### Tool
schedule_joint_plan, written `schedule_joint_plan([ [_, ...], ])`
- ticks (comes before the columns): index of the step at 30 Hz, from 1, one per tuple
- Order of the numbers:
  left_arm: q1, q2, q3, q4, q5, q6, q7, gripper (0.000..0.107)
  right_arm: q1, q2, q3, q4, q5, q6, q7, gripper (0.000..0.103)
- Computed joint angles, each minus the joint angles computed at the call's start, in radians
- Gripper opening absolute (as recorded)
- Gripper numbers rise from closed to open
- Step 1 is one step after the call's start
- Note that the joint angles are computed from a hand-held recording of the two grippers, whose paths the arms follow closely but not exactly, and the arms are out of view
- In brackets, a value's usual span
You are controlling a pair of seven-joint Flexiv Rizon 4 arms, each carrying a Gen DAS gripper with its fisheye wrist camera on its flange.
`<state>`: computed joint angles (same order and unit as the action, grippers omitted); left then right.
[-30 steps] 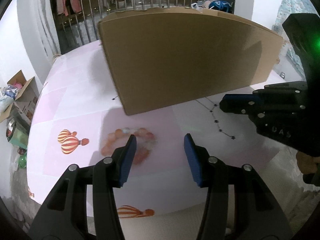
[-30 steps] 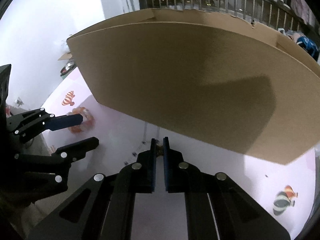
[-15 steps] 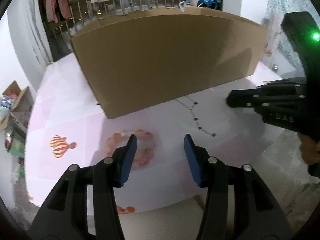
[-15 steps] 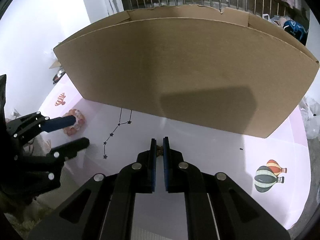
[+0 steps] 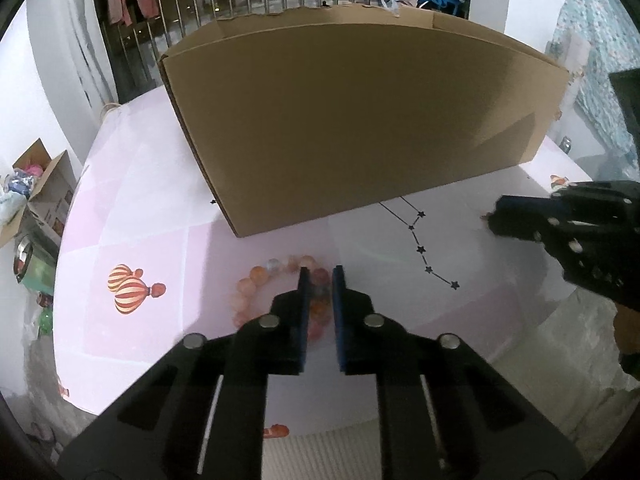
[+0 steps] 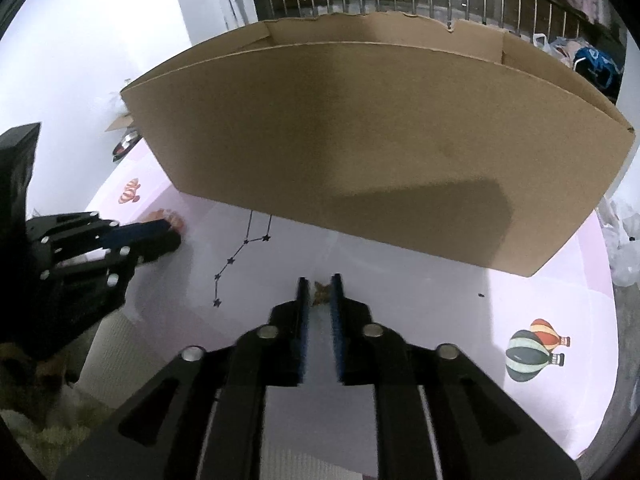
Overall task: Organize jewelry
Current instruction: 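Close the right tool on the gold charm while the left tool closes on the pink bead bracelet, then lift and carry the gold charm and pink bead bracelet with both tools over the box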
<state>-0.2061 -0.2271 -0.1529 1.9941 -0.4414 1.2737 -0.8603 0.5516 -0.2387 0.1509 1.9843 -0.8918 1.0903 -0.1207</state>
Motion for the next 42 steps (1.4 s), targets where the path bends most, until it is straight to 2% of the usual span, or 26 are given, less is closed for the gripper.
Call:
schedule_joint_plan([
  [9,0.0,0.001,-0.029,0.012,-0.063,0.009,0.071,0.008,0.0,-0.006,0.001,-0.004,-0.022,-0.016,0.011,0.017],
  [14,-0.027,0.0,-0.003,0.0,-0.002,-0.004,0.012,0.008,0.017,-0.02,-0.002,-0.023,-0.031,-0.057,-0.013,0.016],
  [18,-0.044,0.006,0.011,-0.012,0.052,-0.02,-0.05,0.008,0.013,-0.024,-0.005,-0.024,-0.027,-0.042,-0.004,0.008],
  [32,-0.033,0.013,0.005,-0.007,0.056,-0.024,-0.053,0.008,0.0,-0.011,-0.012,-0.003,-0.028,0.005,0.036,0.007],
  [42,-0.033,0.013,0.005,-0.006,0.056,-0.024,-0.055,0.008,-0.003,-0.003,-0.011,0.002,-0.045,0.002,0.051,0.007],
])
